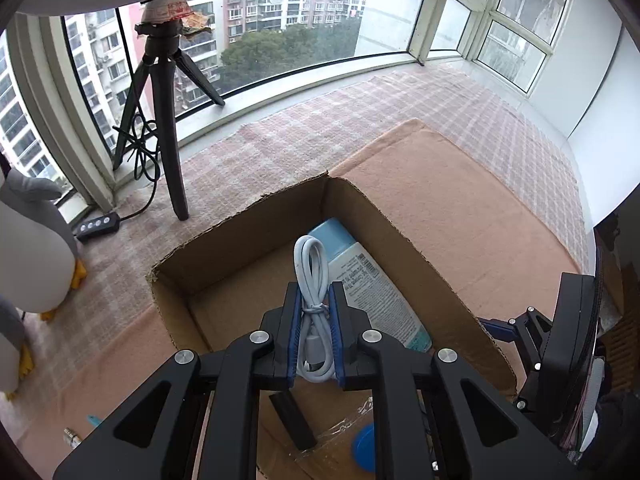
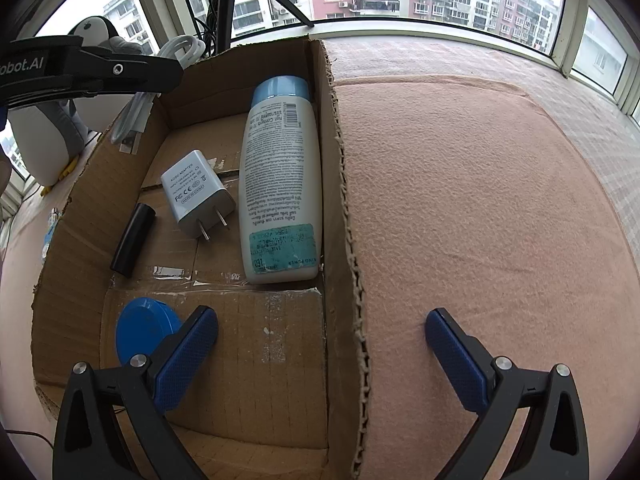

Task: Organize rigid objects
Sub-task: 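Carry the cable with the left gripper into the box and release, then move the left tool back toward the keys on the carpet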

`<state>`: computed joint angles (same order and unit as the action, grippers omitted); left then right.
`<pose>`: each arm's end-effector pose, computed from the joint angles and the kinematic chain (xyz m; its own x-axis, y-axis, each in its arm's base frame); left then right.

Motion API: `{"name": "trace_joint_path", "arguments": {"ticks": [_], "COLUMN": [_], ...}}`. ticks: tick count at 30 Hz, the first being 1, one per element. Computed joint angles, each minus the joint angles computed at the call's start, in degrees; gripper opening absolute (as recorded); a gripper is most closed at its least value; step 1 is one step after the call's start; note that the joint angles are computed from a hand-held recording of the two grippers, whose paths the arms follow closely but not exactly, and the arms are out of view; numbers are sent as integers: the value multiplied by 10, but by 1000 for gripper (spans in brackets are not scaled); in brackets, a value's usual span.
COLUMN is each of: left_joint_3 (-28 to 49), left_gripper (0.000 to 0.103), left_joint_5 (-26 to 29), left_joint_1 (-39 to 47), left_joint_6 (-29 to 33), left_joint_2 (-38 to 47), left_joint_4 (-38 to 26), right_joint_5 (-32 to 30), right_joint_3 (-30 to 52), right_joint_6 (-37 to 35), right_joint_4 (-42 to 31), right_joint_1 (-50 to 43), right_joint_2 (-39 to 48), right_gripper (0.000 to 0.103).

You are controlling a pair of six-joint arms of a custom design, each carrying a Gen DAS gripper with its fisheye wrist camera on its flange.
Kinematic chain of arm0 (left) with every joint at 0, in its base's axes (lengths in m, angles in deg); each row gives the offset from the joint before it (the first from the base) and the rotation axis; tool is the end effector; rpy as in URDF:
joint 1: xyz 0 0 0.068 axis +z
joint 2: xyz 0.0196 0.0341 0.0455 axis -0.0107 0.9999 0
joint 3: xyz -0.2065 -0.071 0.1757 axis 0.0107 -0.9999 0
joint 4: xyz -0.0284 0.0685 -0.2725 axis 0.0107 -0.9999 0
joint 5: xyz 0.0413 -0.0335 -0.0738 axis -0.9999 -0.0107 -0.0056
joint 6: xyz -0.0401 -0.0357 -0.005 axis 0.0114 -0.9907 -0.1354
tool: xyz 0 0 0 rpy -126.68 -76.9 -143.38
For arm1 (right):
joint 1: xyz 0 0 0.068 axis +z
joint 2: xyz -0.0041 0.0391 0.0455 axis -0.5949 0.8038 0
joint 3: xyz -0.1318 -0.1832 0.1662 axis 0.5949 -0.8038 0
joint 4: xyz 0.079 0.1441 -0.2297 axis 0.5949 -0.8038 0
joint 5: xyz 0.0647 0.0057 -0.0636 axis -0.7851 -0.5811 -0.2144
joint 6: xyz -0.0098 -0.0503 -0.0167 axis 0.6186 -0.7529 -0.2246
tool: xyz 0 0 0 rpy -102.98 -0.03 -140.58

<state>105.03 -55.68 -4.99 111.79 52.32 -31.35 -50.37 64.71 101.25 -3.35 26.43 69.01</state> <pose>0.2695 -0.0367 0.0995 -0.6619 0.5266 -0.5334 0.6889 0.7079 -0.1560 0.1226 0.2051 0.0279 -0.7929 0.4170 -0.4442 0.4329 0.8986 0.0709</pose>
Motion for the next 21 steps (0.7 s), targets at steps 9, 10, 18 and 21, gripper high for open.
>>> {"name": "trace_joint_path", "arguments": {"ticks": [9,10,18,21], "left_joint_3": [-11,-8,-11,-13], "left_gripper": [66,66,66,66], "left_joint_5": [-10,-9,-7,2], "left_joint_1": [-3,-1,7,20], "left_joint_6": [-13,-14,-16,-9], "left_joint_2": [-20,-17,-23,-37], "left_joint_4": [11,9,5,-6], "right_joint_5": [1,0,1,1], "right_joint_3": [-3,-3,-2,-2], "right_joint_6": [4,3,6,6], "right_joint_4": [-1,-1,-3,-3], "right_joint_1": [3,2,5,4], "right_joint_2": [-3,-3,-3,-3], "right_gripper": [102,102,102,102]}}
